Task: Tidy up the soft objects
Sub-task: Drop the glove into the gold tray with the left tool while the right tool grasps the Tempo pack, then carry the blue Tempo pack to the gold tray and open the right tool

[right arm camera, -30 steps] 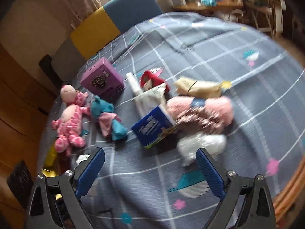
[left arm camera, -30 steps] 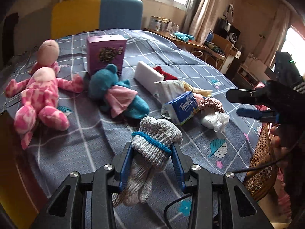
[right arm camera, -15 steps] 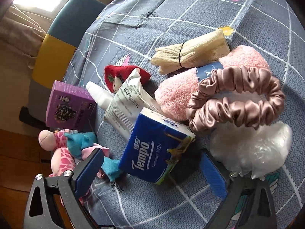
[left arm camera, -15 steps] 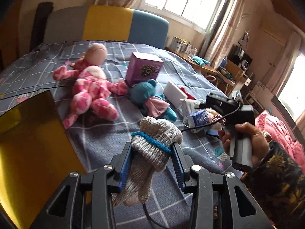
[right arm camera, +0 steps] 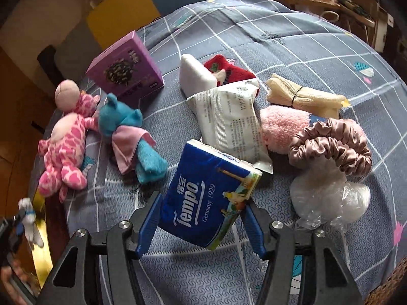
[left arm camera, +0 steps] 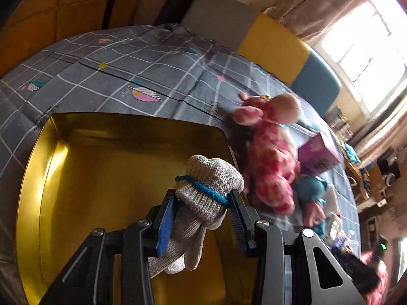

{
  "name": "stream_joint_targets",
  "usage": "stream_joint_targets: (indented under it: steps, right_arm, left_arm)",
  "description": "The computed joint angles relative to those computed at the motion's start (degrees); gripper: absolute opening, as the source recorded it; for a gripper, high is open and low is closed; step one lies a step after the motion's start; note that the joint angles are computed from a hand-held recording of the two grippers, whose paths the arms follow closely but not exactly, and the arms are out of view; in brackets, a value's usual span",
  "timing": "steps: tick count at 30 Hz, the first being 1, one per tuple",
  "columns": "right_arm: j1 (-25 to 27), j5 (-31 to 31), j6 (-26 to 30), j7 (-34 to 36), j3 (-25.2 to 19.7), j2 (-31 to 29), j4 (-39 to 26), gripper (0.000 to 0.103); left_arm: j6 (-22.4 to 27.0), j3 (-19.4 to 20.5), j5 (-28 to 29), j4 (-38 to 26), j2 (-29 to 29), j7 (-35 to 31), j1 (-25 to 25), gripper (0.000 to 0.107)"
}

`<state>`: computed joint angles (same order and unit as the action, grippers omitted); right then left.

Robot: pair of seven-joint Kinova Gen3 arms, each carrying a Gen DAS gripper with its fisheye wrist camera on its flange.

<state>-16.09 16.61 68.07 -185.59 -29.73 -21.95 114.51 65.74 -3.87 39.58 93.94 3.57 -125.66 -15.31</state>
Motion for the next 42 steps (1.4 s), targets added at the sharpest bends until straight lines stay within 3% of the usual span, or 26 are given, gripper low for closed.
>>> stream_joint_targets:
  steps: [9, 13, 14, 23, 30, 34, 42]
  right_arm:
    - [-5.3, 3.2, 2.9, 3.3, -0.6, 6.1, -1.9, 0.061]
    - [-7.9, 3.3, 1.9, 3.5, 1.8, 7.5, -1.0, 0.058]
    - [-8.4, 3.4, 1.6, 3.1, 2.1, 7.5, -0.6, 0.058]
    - [-10.0, 2.9, 0.9, 3.0, 4.0, 6.9, 0.1, 0.059]
    - [-10.4, 2.3, 2.9, 6.0, 5.0, 9.8, -1.9, 0.059]
    - [-13.2, 5.2, 6.0, 3.9, 3.9, 12.7, -3.1, 0.057]
    - [-17.6, 8.3, 7.1, -1.9, 3.2, 12.6, -1.5, 0.055]
  left_arm:
    - [-1.7, 3.3, -1.9, -4.8, 8.1, 14.1, 2.1, 0.044]
    - [-2.6, 4.5, -1.7, -5.4, 9.3, 15.6, 1.9, 0.066]
    - [-3.6, 4.6, -2.9, -5.4, 8.9, 15.9, 2.3, 0.066]
    - [-8.6, 3.4, -6.1, 1.1, 0.5, 4.9, 2.2, 0.067]
    - [-12.7, -1.5, -6.4, 10.8, -10.6, -4.5, 4.1, 0.079]
    - [-13.4, -4.6, -7.2, 14.2, -15.4, -6.4, 5.7, 0.080]
    - [-13.3, -8.2, -9.3, 17.3, -20.0, -7.2, 8.2, 0.082]
